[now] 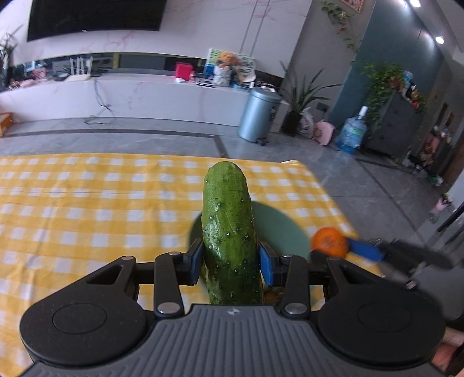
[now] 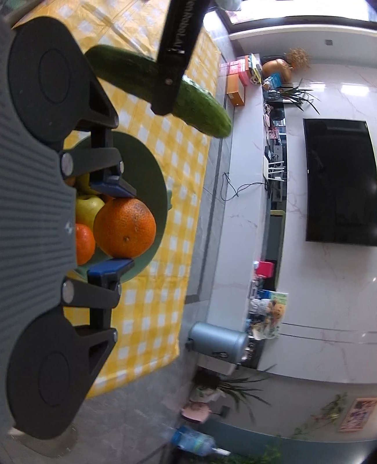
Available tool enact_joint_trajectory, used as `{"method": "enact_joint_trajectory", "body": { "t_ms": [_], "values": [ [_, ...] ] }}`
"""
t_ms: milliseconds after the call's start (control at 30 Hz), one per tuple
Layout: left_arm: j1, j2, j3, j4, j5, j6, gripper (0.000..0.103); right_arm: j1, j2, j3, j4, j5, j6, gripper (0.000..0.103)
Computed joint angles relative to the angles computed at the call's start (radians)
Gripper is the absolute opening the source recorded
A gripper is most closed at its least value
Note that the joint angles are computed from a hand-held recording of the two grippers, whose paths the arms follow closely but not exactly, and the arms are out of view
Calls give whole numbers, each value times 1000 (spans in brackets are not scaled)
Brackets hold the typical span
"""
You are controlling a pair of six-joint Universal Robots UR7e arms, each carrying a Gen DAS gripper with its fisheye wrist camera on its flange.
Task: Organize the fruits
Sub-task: 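Carry the cucumber into the bowl with the left gripper while the right gripper carries the orange there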
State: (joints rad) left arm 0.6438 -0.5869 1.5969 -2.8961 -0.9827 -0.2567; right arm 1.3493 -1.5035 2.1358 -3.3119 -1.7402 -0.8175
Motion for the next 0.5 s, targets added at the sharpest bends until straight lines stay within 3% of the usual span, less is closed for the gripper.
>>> {"method": "enact_joint_trajectory", "body": {
  "t_ms": [133, 300, 500],
  "values": [
    [18, 45, -58, -10, -55, 0, 44, -17, 16, -21, 29, 7, 0, 43],
    [40, 105, -137, 47, -68, -37, 44, -30, 34, -56, 113, 21, -14, 43],
    [78, 141, -185, 122, -106, -122, 44, -35, 58, -94, 205, -18, -55, 43]
  ]
}}
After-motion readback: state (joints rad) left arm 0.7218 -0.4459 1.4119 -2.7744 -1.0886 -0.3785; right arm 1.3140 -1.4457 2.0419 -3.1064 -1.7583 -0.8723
